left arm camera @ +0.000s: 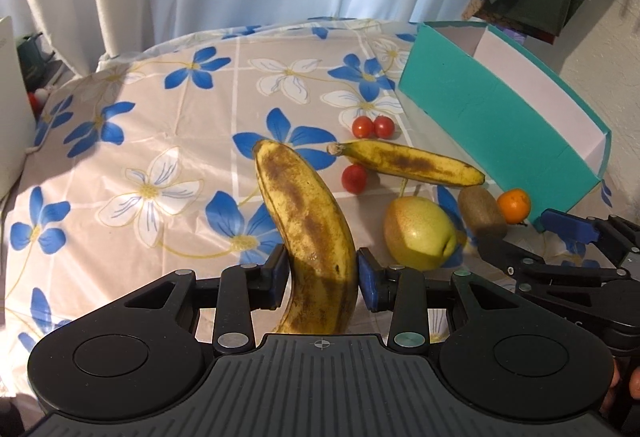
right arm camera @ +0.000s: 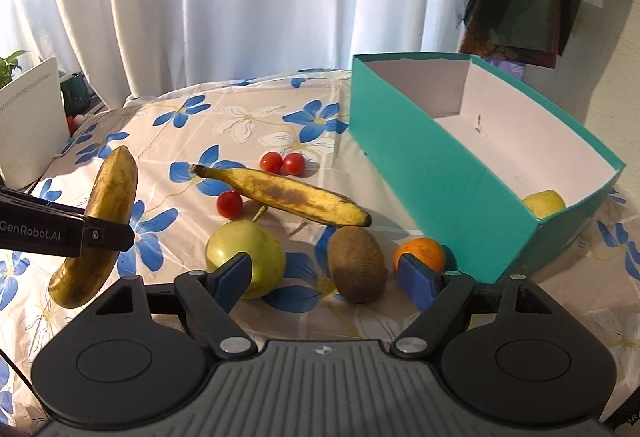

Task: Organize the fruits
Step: 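Grasp the spotted banana with the left gripper and lift it, then carry the banana into the teal box with the left gripper while the right gripper grasps the green apple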

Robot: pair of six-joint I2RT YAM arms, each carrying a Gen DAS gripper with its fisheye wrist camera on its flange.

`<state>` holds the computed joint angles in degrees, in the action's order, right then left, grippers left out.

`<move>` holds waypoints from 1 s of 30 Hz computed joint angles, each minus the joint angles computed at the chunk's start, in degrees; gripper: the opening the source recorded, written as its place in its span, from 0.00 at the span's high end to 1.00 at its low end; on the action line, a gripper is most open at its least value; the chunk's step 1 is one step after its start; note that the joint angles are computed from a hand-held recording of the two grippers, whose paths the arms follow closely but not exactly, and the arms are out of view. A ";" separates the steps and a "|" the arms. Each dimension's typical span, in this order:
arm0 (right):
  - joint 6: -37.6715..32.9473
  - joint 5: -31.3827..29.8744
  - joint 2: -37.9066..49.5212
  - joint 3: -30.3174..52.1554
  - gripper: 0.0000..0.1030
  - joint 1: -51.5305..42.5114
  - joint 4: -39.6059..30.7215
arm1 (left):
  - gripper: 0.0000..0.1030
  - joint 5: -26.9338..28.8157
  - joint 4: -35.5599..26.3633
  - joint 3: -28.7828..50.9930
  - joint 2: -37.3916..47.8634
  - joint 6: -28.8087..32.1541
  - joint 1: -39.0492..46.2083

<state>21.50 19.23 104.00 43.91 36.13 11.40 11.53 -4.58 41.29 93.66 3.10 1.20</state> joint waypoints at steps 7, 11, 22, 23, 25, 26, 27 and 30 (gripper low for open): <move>-1.58 -1.72 3.26 3.40 0.25 1.11 -0.42 | 0.61 -0.78 -0.16 -0.91 -0.97 -0.28 2.11; -3.08 -3.36 7.24 7.29 0.25 1.20 -1.02 | 0.61 -0.33 -0.06 -1.14 -1.33 -0.41 3.17; -3.31 -6.82 18.00 17.77 0.38 0.43 -5.02 | 0.61 -0.83 -0.61 -0.89 -0.81 -1.26 4.37; -3.14 -7.06 18.39 18.13 0.39 0.33 -5.04 | 0.61 -0.90 -0.68 -0.85 -0.71 -1.31 4.47; -3.28 -7.14 18.83 18.52 0.39 0.21 -4.83 | 0.61 -1.11 -0.87 -0.64 -0.44 -1.35 4.57; -3.47 -7.08 19.01 18.72 0.39 0.17 -4.83 | 0.62 -1.17 -0.94 -0.54 -0.31 -1.34 4.58; -3.64 -6.95 19.29 19.21 0.39 0.14 -5.13 | 0.62 -1.14 -0.98 -0.44 -0.19 -1.30 4.59; -3.83 -7.07 20.13 20.12 0.39 -0.07 -5.63 | 0.62 -1.26 -1.03 -0.19 0.20 -1.29 4.30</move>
